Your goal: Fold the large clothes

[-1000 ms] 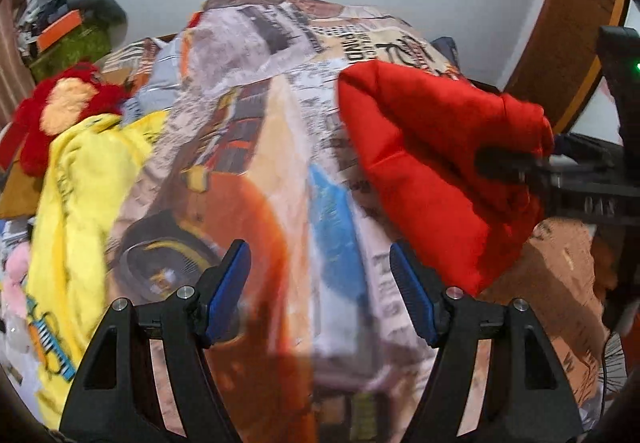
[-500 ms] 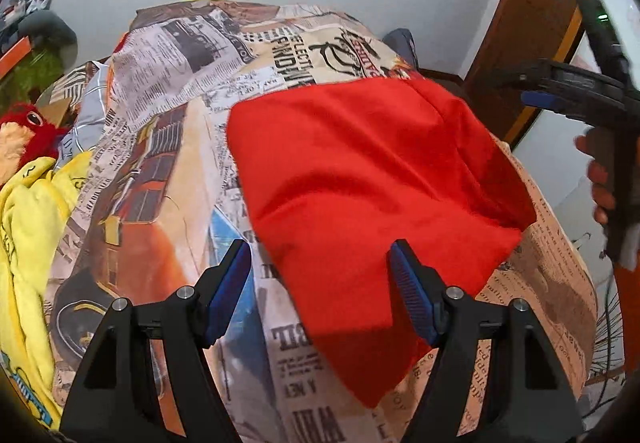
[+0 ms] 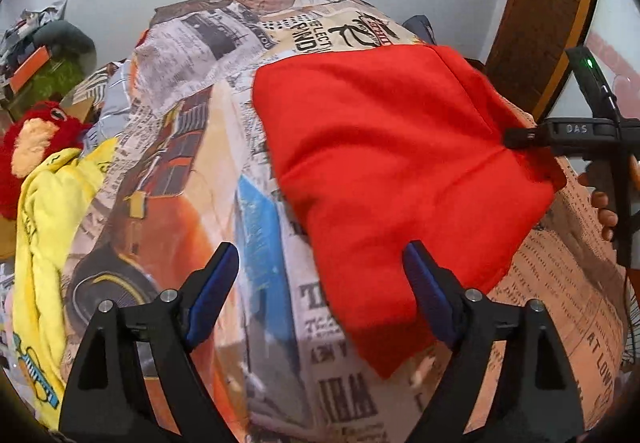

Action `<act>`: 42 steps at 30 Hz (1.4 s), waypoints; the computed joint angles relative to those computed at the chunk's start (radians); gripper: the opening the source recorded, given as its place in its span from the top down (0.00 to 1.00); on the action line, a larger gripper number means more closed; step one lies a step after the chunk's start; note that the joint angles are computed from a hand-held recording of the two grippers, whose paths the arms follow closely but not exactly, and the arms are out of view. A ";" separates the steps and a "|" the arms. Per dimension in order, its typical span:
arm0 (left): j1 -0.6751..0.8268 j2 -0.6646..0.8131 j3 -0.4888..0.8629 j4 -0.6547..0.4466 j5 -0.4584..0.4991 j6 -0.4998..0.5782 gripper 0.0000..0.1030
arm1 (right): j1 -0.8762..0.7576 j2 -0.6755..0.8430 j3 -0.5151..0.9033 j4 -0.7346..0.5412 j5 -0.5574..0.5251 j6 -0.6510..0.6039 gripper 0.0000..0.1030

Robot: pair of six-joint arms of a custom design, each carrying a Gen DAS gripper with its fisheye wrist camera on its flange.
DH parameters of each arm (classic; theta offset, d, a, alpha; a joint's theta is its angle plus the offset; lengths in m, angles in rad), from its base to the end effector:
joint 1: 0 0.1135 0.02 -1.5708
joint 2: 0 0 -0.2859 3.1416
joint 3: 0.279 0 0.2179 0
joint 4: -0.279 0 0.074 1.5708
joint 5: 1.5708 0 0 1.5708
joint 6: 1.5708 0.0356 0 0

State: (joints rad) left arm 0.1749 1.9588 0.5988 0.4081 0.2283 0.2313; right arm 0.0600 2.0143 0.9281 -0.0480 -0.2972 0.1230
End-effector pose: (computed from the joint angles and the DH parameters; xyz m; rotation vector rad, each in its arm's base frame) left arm 0.2906 0.0432 0.0973 0.1614 2.4858 -0.1190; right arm 0.3378 0.0307 0.1164 -0.0046 2.7003 0.4570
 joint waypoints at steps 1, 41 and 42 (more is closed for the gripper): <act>0.006 -0.009 -0.001 -0.010 -0.001 0.000 0.18 | -0.017 -0.016 -0.015 -0.001 0.030 0.009 0.18; 0.046 0.494 0.808 -0.644 0.452 -0.239 0.18 | 0.034 0.331 0.378 -0.211 -0.386 -0.078 0.29; 0.052 0.500 0.816 -0.648 0.468 -0.245 0.19 | 0.037 0.329 0.374 -0.221 -0.406 -0.073 0.39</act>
